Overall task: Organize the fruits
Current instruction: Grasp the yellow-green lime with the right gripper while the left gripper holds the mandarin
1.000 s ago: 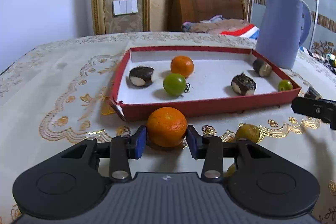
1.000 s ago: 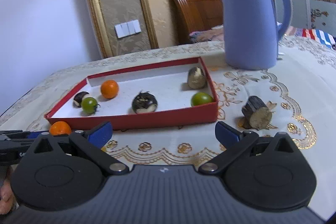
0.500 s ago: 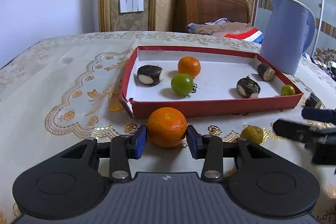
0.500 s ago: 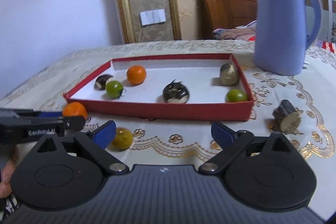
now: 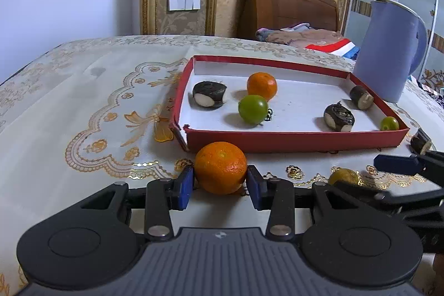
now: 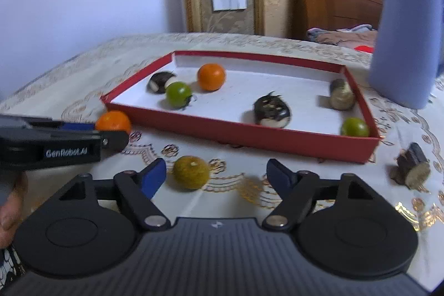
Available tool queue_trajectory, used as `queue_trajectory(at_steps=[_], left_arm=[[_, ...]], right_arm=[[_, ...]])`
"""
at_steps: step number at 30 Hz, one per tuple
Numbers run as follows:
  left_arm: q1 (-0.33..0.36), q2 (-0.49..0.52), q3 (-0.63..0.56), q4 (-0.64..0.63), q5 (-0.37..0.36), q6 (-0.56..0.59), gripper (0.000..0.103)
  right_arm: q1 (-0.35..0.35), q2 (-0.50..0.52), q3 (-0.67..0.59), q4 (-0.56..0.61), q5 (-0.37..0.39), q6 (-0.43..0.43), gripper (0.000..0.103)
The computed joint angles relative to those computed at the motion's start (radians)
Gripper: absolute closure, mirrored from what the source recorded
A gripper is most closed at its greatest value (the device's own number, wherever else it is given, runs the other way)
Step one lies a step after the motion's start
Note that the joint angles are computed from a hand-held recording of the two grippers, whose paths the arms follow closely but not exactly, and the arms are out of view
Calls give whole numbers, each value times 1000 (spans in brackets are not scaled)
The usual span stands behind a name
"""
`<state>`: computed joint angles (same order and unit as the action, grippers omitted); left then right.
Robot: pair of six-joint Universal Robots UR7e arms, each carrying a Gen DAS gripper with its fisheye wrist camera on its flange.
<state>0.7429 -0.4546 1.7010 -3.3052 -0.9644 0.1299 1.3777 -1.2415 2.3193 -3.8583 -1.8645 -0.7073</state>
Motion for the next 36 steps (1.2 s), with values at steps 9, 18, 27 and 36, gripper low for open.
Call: queue_trajectory(at_steps=[9,18,27,36], left_arm=[[-2,1,1,0,8,4,63],[-5,6,0,-7,18,15,63],[-6,7,0,-9,21,18,62],[-7,7,3,-16,19,26,63]], right_arm=[[12,14,-26,42,-32,-2,51],[28,36,-30,24,-49,-60,65],[28,36,-28,22,-43,-64,76],[15,27,-17,-6,-20,-41,76]])
